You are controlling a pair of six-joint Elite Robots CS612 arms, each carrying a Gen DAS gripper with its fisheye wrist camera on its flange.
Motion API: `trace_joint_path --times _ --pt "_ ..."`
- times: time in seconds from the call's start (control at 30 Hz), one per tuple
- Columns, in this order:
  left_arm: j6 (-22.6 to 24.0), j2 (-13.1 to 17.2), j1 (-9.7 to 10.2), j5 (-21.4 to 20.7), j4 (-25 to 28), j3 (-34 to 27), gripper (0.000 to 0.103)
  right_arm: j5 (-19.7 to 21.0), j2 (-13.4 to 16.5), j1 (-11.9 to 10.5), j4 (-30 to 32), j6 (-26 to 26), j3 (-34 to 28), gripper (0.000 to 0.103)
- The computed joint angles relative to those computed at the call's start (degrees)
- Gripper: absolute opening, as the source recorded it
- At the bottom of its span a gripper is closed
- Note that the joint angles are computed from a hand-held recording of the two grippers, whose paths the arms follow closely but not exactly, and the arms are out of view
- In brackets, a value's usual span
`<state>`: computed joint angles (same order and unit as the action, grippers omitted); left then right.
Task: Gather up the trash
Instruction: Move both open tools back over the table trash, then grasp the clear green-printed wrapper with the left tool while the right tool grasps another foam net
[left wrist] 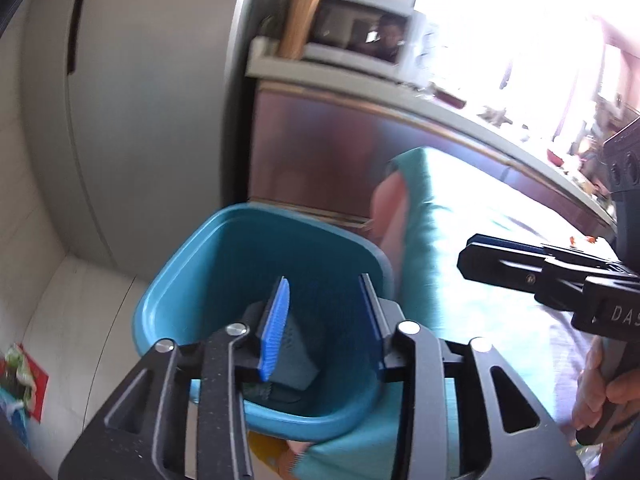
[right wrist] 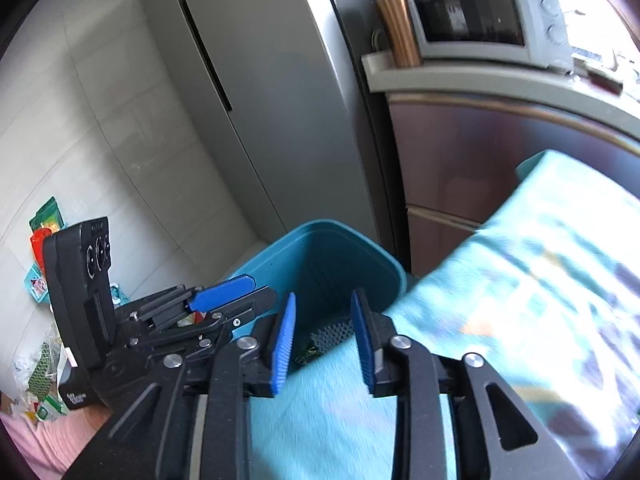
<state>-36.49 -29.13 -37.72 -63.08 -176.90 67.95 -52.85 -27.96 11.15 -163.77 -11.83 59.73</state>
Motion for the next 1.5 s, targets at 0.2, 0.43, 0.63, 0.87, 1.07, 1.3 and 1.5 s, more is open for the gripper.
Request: trace_joint_path --times 0.2,0.43,0.63,0.87,1.07,1.3,1.5 --pt "6.9 0.4 -1.56 -3.9 -5.7 -1.7 0.047 0.7 -4.0 -2.9 -11.5 3.0 8.9 0.038" --pt "11.9 2.5 -3.09 -11.5 -5.8 -6.6 0.049 -2.2 -7.2 -6.4 -21.8 9.7 16.6 0.041" --pt "13.7 5.5 -4.18 -17.7 -1.8 -13.4 0.051 -7.1 -9.4 -8.8 -27.8 12.8 22.4 0.043" --pt "15.9 10.1 -5.32 -22.5 5.8 -23.0 0.054 -13.6 -10.6 -11.0 -32.2 16.0 26.4 0.050" --pt "17.6 13.7 -6.36 -21.9 13.5 -31.2 0.059 -19.0 -10.6 -12.9 -34.3 19.4 27.5 0.056" --pt "18.3 17.2 -6.90 -21.4 20.7 -39.1 0.062 -23.4 -10.2 -14.2 -34.3 21.3 27.3 0.068" --pt "18.1 20.6 -6.98 -20.9 26.7 -46.4 0.064 -23.5 -9.3 -15.0 -30.6 22.2 25.3 0.072"
